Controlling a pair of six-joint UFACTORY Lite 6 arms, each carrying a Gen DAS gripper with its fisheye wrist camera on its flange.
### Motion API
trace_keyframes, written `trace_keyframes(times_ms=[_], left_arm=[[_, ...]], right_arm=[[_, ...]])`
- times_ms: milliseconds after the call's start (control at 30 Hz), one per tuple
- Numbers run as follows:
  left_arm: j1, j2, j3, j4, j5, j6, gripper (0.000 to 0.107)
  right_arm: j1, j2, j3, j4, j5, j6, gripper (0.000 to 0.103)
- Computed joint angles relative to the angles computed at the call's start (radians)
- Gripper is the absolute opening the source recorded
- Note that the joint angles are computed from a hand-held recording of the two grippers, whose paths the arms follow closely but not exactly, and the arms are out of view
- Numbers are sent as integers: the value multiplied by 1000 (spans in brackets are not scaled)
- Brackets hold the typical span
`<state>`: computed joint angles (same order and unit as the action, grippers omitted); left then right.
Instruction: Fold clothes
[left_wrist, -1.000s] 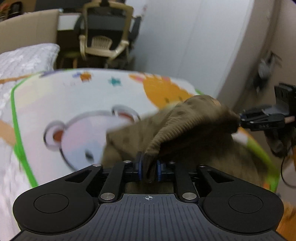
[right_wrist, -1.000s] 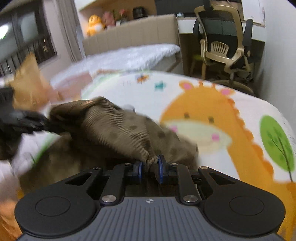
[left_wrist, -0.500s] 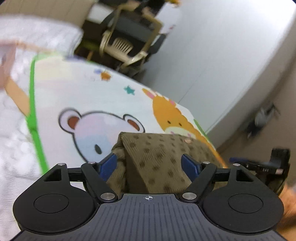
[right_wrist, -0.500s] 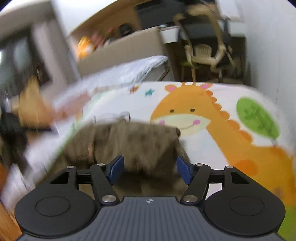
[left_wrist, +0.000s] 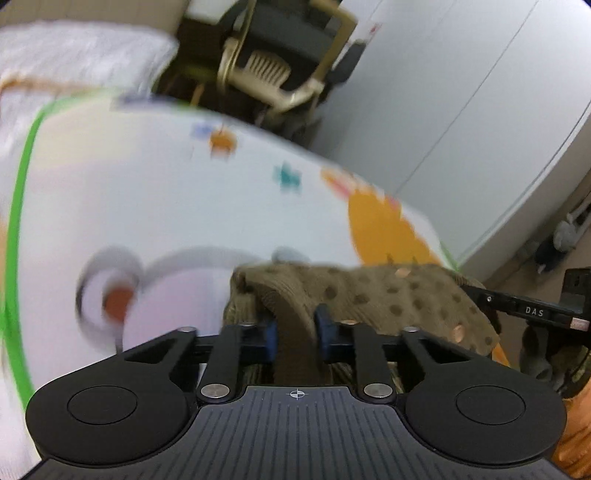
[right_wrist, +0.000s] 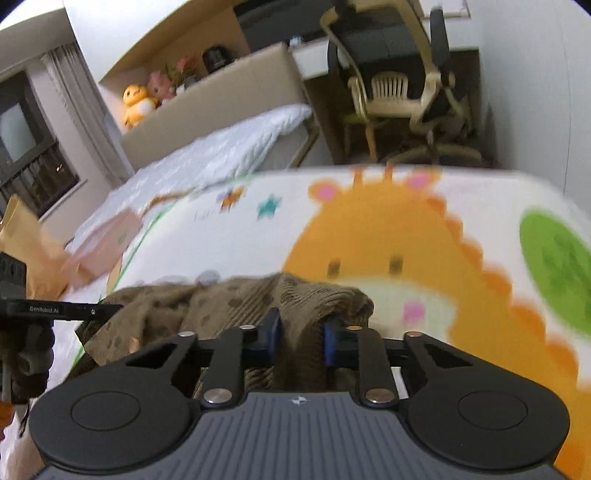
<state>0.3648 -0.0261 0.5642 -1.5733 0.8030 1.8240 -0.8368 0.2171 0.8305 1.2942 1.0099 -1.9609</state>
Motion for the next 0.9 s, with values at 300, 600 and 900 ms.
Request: trace_keyframes(times_ms=[300, 600, 900], left_arm=[[105, 4, 22, 141, 81, -79, 33], [171, 130, 24, 184, 196, -104, 75], [34, -53, -82, 83, 96, -70, 17]], right_arm=[[-9, 66, 96, -4, -96, -40, 22], [-142, 175, 132, -62, 50, 49, 41], [-53, -98, -154, 106, -16, -235, 9]])
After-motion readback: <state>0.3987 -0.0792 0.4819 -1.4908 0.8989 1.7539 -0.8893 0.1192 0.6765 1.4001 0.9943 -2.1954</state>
